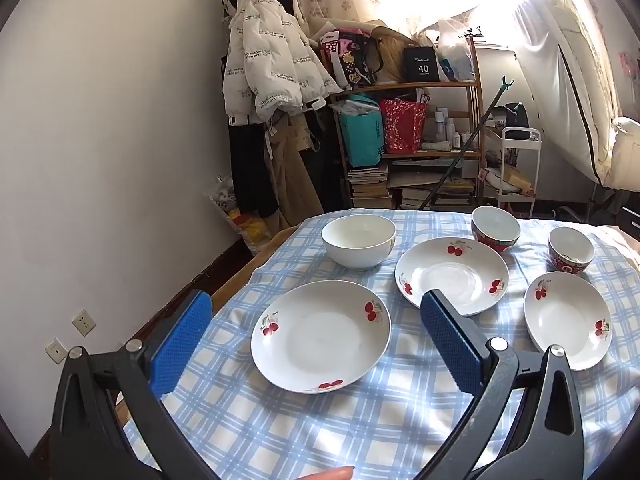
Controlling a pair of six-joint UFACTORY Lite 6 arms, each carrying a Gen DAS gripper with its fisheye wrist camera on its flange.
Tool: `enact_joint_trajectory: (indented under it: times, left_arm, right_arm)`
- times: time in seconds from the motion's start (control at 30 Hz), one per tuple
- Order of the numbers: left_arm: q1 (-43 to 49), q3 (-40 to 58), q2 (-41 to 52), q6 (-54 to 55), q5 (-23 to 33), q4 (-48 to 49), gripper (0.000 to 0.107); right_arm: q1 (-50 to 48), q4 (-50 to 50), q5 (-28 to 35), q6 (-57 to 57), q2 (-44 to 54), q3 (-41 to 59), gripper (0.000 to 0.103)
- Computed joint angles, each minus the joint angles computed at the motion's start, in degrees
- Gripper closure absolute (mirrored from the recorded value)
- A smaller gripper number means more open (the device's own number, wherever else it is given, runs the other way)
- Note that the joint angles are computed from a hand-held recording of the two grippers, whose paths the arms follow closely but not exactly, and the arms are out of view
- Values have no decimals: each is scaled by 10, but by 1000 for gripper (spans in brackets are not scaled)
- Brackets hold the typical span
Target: Organize plates and bowls
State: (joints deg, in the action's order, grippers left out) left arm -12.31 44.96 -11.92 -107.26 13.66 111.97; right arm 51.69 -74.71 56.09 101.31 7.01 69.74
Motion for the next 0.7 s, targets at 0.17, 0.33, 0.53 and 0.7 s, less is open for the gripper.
enact_joint_trajectory:
  times: [0.17,0.33,0.53,0.7]
  left_arm:
    - [-3,-1,1,-4,6,7,5]
    - [14,7,2,-9,-9,20,5]
    - [4,-3,-9,5,3,4,5]
    - [8,-3,-5,-13,0,24,5]
  right_arm:
    - [1,-8,1,7,0,-2,0]
    - [1,-8,-1,9,-1,-3,0]
    - [1,-8,0,9,0,-2,0]
    - [0,-7,-1,9,1,-1,0]
